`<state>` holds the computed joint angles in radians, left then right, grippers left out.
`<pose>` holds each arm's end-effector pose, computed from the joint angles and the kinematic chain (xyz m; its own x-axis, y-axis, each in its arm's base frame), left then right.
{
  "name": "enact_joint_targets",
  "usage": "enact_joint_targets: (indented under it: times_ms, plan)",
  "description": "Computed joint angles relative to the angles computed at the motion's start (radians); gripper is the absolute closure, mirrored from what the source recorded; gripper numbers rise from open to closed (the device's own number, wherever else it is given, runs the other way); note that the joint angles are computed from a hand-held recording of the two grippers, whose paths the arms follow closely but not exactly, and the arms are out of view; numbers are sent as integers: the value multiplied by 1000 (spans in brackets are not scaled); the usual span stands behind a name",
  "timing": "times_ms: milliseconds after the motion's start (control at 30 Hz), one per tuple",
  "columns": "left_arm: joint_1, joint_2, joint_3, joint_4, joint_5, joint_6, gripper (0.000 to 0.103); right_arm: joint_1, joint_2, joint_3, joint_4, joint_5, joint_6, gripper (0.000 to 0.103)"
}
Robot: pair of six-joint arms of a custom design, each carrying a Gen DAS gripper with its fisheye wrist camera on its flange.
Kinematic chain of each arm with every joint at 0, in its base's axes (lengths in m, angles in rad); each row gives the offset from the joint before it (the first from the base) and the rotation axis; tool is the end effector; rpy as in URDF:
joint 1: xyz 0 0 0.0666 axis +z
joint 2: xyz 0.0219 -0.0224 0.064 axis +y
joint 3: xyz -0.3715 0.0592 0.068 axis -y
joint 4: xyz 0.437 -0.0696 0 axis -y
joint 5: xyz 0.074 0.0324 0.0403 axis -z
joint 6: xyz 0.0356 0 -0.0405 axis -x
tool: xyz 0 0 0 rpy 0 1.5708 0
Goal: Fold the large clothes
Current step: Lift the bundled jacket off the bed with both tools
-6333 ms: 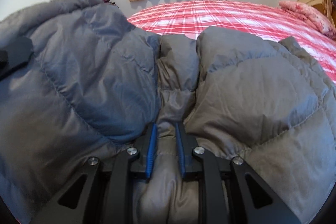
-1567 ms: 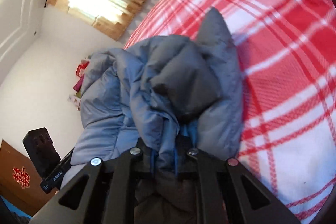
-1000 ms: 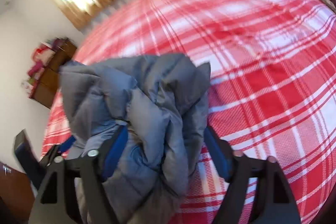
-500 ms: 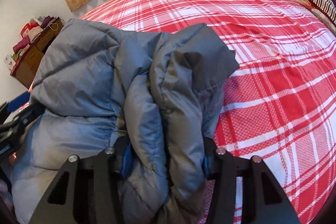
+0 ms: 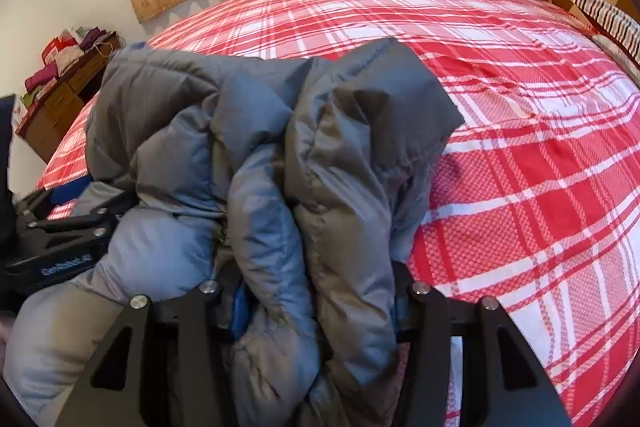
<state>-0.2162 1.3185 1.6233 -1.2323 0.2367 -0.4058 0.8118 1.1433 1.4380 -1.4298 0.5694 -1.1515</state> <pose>0.4639 -0.1108 0.5514 -0.5815 0.5206 -0.6252 0.6263 0.7769 0.0644 0.2837 0.2706 0.5294 -0.6691 0.4124 -0.6182 0.3848 0.9039 0.1865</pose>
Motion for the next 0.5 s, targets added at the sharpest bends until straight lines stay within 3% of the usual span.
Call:
enact_joint_targets:
  times_ms: [100, 200, 300, 400, 433, 500]
  plan:
    - [21, 25, 35, -50, 50, -8, 1, 7, 4, 6, -10, 6, -1, 50]
    - [76, 65, 118, -164, 152, -54, 1, 8, -11, -5, 4, -2, -3, 50]
    - [192, 36, 126, -146, 284, -8, 1, 9, -40, -33, 43, -10, -2, 50]
    - [288, 113, 208, -323, 438, -6, 1, 8, -71, -68, 97, -12, 0, 45]
    - [299, 143, 224, -390, 468, -20, 1, 12, -71, -70, 104, -5, -2, 43]
    - [294, 162, 212, -440, 486, -27, 1, 19, -73, -74, 114, 6, -3, 42]
